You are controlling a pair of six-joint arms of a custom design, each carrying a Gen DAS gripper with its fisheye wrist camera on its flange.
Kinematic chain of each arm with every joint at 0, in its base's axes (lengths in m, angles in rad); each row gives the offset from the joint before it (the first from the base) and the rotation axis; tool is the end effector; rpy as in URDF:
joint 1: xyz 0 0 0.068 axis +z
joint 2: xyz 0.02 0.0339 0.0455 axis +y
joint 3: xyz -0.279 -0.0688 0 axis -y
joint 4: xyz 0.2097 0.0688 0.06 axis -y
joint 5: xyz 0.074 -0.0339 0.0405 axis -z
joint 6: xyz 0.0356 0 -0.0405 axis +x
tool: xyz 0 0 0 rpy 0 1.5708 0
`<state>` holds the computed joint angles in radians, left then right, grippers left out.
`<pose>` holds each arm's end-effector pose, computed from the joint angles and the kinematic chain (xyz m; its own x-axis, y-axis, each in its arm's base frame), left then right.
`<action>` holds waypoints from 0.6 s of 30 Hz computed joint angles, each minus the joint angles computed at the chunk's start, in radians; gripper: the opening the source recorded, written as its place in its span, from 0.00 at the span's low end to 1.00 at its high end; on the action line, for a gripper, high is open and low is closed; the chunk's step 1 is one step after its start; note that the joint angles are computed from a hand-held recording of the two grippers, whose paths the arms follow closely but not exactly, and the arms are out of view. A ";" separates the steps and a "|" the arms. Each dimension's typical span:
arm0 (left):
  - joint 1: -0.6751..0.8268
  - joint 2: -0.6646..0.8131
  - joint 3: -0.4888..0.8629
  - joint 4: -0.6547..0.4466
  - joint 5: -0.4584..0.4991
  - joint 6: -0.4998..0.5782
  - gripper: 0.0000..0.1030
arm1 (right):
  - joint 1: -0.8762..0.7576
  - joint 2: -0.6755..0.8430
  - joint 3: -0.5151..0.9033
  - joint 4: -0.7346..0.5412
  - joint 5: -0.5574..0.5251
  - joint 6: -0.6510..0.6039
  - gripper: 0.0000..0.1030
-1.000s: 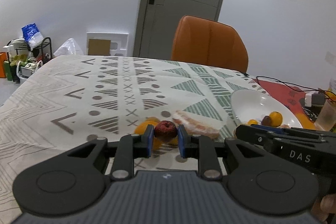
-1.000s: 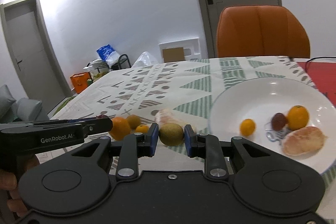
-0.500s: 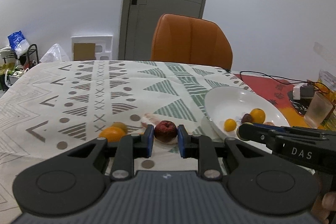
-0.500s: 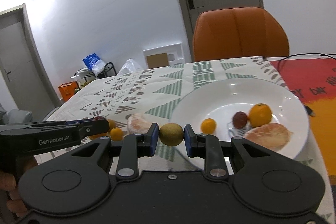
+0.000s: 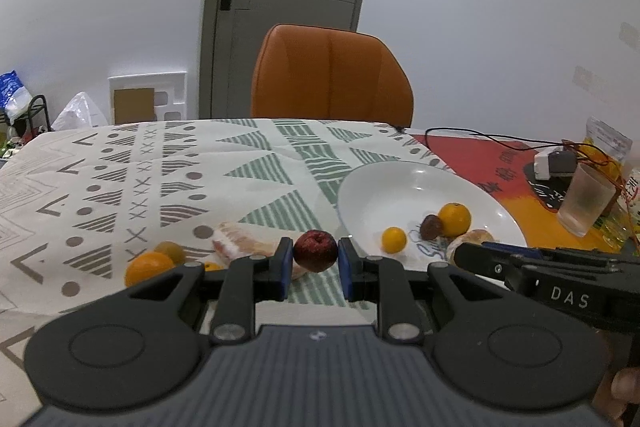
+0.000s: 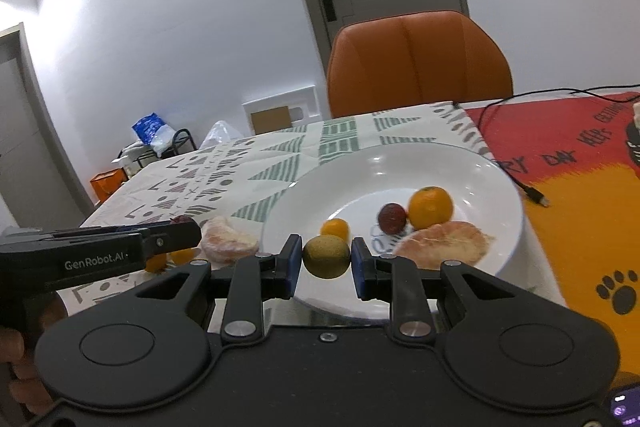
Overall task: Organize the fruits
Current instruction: 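Lower the red fruit into the white plate with the left tool while the right places the yellow-green fruit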
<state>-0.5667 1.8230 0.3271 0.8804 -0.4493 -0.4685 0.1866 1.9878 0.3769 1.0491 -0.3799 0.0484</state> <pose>0.2207 -0.1221 0.1178 -0.5179 -0.1526 -0.8417 -0.0554 0.9879 -0.1449 0.2679 0.0640 0.0996 -0.5461 -0.0574 -0.8357 -0.4548 0.8581 0.2383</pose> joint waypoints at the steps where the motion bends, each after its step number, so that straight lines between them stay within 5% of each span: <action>1: -0.005 0.004 0.008 -0.004 0.001 0.001 0.22 | -0.008 0.000 0.001 -0.003 -0.006 0.003 0.30; 18: -0.060 0.073 0.135 -0.062 0.017 0.031 0.22 | -0.131 0.008 -0.056 0.059 -0.060 -0.002 0.30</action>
<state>-0.6264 1.8957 0.4622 0.8183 -0.4320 -0.4371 0.0556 1.9954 0.3209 1.1084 -0.4399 0.0463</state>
